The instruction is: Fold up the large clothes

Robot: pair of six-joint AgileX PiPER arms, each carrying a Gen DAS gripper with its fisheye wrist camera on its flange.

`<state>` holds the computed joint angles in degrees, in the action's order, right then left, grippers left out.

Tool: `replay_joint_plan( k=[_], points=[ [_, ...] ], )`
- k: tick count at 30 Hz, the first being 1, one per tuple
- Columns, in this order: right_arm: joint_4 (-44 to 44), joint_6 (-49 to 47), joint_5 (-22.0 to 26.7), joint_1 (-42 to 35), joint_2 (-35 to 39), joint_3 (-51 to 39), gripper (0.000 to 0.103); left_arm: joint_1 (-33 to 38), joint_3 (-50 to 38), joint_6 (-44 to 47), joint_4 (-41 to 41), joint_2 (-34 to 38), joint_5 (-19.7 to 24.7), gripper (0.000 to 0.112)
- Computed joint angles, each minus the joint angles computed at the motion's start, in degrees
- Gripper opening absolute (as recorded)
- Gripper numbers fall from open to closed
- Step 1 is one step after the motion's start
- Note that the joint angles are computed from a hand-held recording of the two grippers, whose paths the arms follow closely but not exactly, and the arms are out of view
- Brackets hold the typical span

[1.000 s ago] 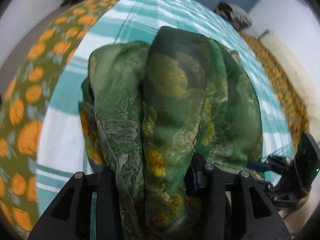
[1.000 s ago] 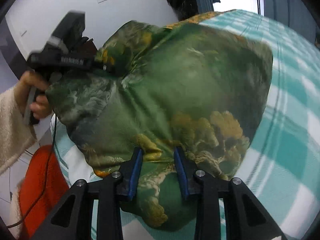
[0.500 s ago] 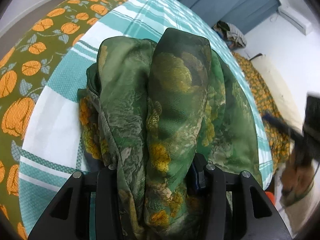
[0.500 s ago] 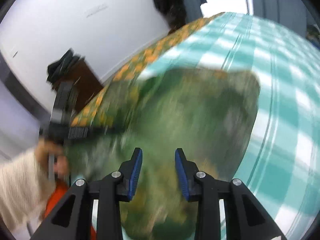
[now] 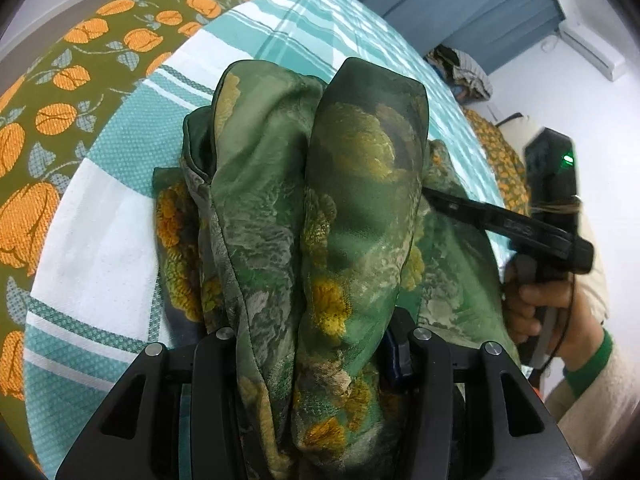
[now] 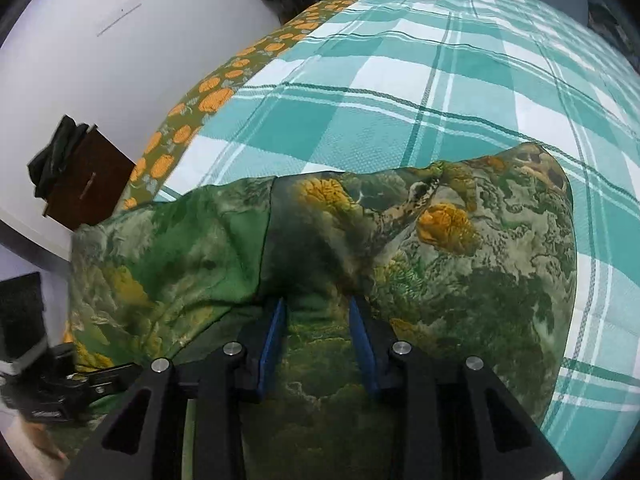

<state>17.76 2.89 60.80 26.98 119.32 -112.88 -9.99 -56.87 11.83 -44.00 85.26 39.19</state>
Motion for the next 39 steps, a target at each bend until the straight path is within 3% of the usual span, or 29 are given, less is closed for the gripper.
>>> replay_joint_plan(
  k=[4, 7, 8, 12, 15, 18, 20, 24, 26, 29, 31, 35, 39],
  points=[
    [1.18, -5.58, -4.81, 1.01, -12.2, 14.08, 0.034, 0.0, 0.51, -0.05, -0.23, -0.44, -0.39, 0.048],
    [4.59, -10.87, -7.69, 1.92, -25.9, 28.23, 0.035, -0.01, 0.97, 0.32, -0.91, -0.58, -0.87, 0.048],
    [5.34, -11.83, -6.56, 2.28, -31.63, 33.08, 0.035, 0.13, 1.0, 0.64, -1.25, -0.53, -0.79, 0.048],
    [2.62, -9.08, -9.83, 6.7, -46.01, 46.58, 0.035, 0.42, 1.42, 1.38, -2.17, -0.73, -0.78, 0.049],
    [-1.84, -5.26, -13.4, 10.14, -43.36, 51.65, 0.032, -0.81, 1.4, -0.44, -0.66, -1.07, -1.59, 0.05],
    [1.51, -5.14, -19.12, 9.23, -40.61, 55.71, 0.032, -2.45, 0.68, -5.43, 3.77, -1.44, -2.42, 0.05],
    [0.26, -2.63, -18.31, 9.62, -40.13, 54.13, 0.032, -1.95, 0.63, -5.12, 2.76, -1.34, -2.07, 0.051],
    [-11.51, 6.0, -10.79, 14.65, -41.46, 46.2, 0.034, -1.3, 1.05, -4.39, 1.08, -1.89, -2.04, 0.054],
    [-16.63, 9.1, -10.44, 17.69, -41.38, 41.76, 0.034, -1.1, 1.31, -4.5, 0.12, -2.41, -2.08, 0.058],
    [-16.83, 9.08, -12.03, 19.55, -36.71, 34.31, 0.034, -0.19, -0.15, -7.73, 0.33, -3.43, 0.86, 0.065],
    [-13.24, 6.05, -13.1, 19.76, -31.13, 29.41, 0.034, 2.99, -0.52, -7.9, -2.07, -5.85, 4.57, 0.068],
    [-6.46, 2.33, -11.42, 19.74, -21.06, 22.79, 0.035, 12.23, 4.25, -7.78, -3.2, -13.85, 6.51, 0.083],
    [-7.59, 3.85, -13.51, 20.06, -19.03, 23.89, 0.035, 21.97, 10.63, 3.69, -12.49, -14.0, 10.87, 0.083]
  ],
)
